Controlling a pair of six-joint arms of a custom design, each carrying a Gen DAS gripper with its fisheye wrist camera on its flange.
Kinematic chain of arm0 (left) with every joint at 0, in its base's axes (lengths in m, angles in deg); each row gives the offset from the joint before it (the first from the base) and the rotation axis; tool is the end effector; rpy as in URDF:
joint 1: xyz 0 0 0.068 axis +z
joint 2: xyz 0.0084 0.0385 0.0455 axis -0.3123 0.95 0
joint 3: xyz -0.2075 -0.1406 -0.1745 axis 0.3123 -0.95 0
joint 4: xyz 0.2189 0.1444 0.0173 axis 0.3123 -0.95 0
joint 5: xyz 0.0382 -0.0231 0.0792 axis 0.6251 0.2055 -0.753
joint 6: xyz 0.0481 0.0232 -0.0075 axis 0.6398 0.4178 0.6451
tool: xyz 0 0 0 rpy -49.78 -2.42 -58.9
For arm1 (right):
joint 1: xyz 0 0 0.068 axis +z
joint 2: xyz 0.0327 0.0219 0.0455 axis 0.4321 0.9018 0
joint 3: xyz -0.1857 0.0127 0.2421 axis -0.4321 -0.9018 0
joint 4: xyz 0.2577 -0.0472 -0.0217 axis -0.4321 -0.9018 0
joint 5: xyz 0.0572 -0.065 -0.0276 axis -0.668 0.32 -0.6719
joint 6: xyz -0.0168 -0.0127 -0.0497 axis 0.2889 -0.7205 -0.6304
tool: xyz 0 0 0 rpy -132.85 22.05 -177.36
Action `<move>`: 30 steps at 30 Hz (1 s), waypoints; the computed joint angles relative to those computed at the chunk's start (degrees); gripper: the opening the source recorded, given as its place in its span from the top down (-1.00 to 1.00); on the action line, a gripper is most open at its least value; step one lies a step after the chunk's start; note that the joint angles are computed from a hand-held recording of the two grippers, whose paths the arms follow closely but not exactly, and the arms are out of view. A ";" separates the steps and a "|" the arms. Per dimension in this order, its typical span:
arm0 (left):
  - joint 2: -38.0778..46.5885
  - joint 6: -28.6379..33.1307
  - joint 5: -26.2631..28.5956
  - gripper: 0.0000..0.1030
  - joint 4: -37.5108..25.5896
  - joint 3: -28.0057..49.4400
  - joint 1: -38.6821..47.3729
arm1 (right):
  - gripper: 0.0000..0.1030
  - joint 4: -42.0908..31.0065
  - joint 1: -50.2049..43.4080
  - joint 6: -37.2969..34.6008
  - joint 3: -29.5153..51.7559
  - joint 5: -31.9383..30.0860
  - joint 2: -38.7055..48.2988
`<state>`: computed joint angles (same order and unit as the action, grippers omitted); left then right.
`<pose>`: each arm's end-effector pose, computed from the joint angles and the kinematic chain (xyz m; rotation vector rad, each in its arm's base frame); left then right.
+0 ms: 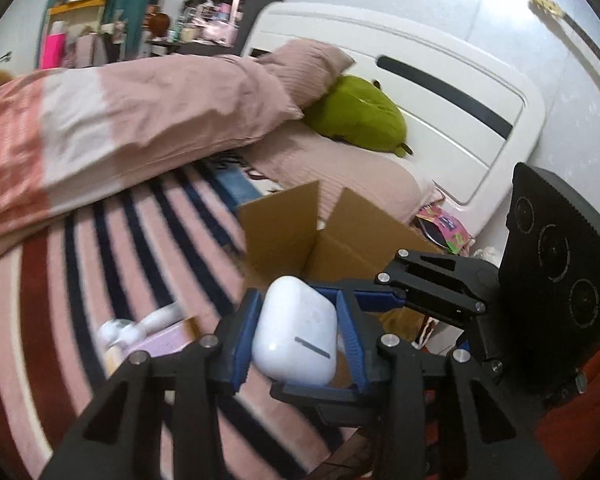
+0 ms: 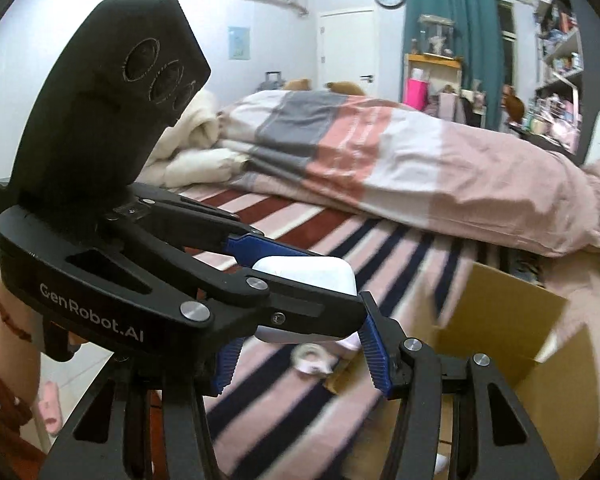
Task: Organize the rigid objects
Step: 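Carry the earbud case into the box and open the right tool, then move the right tool back to the white KATO-KATO stick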
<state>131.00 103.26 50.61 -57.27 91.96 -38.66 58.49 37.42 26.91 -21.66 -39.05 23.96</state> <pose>0.2844 -0.1300 0.1806 1.0836 2.1688 -0.8630 0.2058 0.0477 0.1465 -0.3749 2.1503 0.2168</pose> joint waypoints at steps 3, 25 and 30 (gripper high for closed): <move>4.28 -2.91 -2.72 0.30 -1.19 5.09 -6.41 | 0.05 -6.34 -11.11 -4.64 0.89 -6.86 -2.29; 7.92 -7.12 -12.30 -0.52 2.08 8.71 -14.93 | -0.45 -23.31 -28.18 -16.25 7.18 -13.12 1.11; 3.62 -5.12 -9.95 -0.52 2.85 4.78 -10.59 | -0.65 -22.66 -24.06 -13.49 5.57 -9.73 -2.97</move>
<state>134.62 98.14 40.65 -54.42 96.74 -49.26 35.83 13.36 13.42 -16.09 -48.78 20.99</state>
